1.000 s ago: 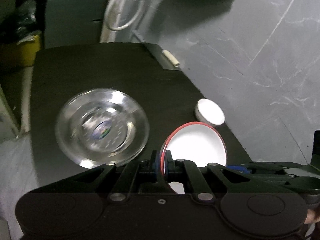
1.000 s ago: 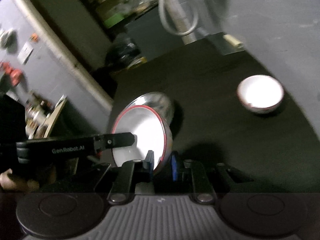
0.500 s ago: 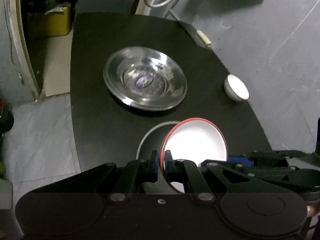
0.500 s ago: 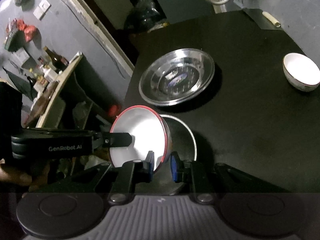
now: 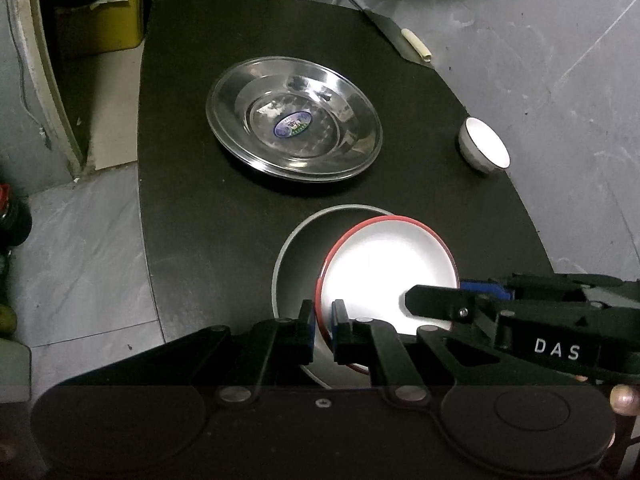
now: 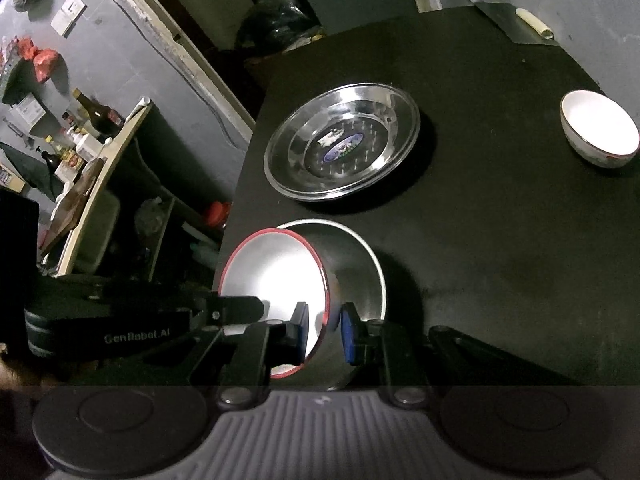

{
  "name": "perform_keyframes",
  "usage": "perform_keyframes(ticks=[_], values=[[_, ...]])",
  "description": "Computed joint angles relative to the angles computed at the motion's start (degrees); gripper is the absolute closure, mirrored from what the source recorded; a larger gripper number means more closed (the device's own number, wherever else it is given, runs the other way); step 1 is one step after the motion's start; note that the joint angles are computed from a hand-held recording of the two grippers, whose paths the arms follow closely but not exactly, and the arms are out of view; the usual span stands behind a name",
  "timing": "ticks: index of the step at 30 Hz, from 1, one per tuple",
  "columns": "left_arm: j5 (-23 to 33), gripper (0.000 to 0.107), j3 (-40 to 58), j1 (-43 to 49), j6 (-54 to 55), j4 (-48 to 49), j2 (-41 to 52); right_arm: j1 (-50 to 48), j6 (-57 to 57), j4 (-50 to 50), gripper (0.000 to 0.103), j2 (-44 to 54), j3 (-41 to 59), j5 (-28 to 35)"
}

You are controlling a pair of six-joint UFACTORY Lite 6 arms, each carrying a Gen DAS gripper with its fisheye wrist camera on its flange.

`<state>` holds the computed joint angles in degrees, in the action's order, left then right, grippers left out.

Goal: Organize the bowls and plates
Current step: 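Lower the white bowl into the steel bowl and open the left gripper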

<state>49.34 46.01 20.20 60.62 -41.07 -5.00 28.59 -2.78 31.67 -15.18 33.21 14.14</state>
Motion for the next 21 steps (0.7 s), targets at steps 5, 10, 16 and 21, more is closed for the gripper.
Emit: perform_keyframes(ticks=[5, 10, 16, 21], values=[[0.2, 0.098, 0.1, -0.3, -0.8, 1.0, 0.0, -0.4, -1.4, 1.2, 0.084, 1.6, 1.0, 0.2], [0.3, 0.097, 0.2, -0.8, -1.8, 1.8, 0.4, -1.4, -2.8, 2.8, 0.085, 3.0, 1.8, 1.1], [-0.3, 0.097, 0.5, -1.1, -3.5, 3.2, 0.9, -2.6, -7.0, 7.2, 0.085, 4.2, 2.0, 2.0], [-1.2, 0.097, 0.4, -1.8, -5.0, 3.9, 1.0, -3.0, -8.7, 8.7, 0.085, 5.4, 2.6, 2.3]])
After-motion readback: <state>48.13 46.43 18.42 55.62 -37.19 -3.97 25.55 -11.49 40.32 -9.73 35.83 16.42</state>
